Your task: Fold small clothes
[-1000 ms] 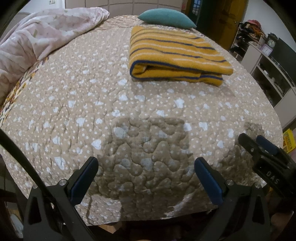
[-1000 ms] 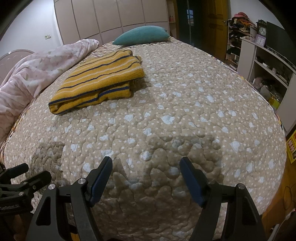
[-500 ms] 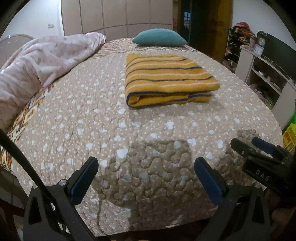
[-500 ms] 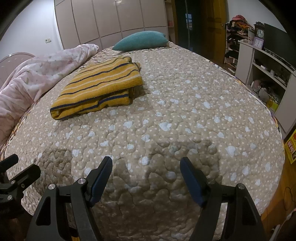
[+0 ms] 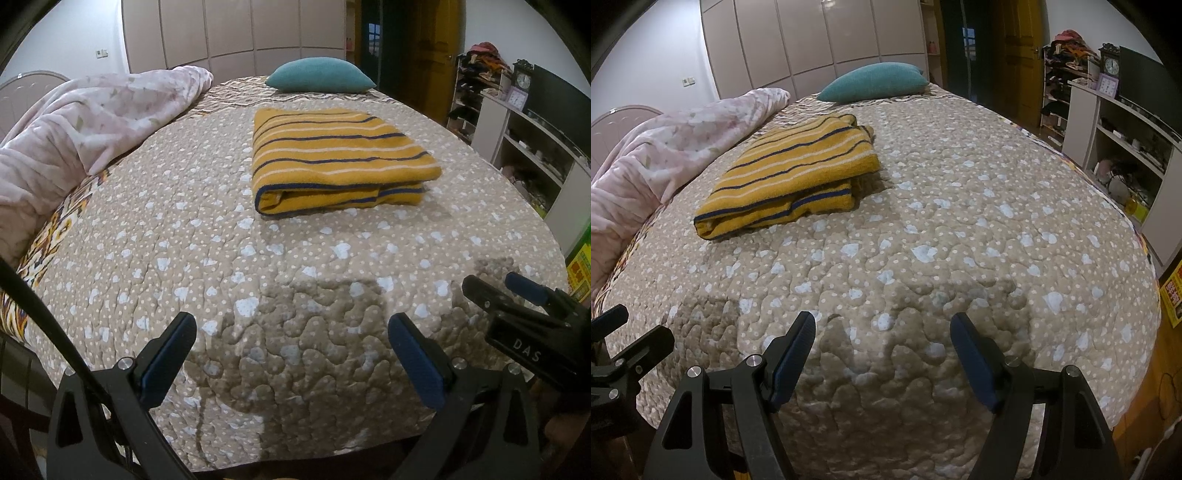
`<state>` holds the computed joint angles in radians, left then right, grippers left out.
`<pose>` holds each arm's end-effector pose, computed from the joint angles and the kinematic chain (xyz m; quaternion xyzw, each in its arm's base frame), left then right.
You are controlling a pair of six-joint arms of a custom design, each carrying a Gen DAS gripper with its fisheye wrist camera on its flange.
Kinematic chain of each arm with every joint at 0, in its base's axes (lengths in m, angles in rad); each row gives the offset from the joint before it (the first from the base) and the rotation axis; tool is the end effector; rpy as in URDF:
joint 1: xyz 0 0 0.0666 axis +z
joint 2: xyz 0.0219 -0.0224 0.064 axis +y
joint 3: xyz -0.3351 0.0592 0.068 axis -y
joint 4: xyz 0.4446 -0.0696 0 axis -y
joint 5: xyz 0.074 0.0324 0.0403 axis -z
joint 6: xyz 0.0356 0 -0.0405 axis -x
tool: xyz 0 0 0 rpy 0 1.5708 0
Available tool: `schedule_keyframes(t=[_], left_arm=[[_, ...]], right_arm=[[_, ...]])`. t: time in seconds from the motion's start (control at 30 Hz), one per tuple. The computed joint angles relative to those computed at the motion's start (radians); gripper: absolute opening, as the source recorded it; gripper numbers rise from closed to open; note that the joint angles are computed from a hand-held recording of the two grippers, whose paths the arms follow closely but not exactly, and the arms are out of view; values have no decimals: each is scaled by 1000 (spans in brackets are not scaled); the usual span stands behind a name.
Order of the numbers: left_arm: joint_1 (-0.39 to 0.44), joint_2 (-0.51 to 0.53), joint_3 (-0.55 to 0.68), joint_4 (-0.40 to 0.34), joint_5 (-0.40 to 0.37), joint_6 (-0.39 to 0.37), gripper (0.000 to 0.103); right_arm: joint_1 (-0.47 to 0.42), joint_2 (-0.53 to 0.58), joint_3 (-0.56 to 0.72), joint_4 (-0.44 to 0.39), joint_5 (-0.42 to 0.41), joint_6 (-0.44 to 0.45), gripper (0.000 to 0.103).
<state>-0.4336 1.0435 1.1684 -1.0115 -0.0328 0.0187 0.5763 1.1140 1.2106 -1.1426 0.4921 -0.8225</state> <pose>0.3835 -0.1767 0.4247 0.1886 0.9229 -0.0602 0.3303 0.3702 0.2200 0.4129 0.1777 0.9218 -0.0181 0.3440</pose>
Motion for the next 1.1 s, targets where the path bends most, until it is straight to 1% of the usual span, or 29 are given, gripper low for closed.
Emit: schedule_keyframes(t=[0.4, 1.1], left_arm=[[7, 28, 14, -34, 11, 7, 103], [17, 49, 19, -59, 19, 19, 103]], right_arm=[[-6, 6, 1, 5, -14, 8, 80], [-10, 6, -14, 11, -36, 12, 80]])
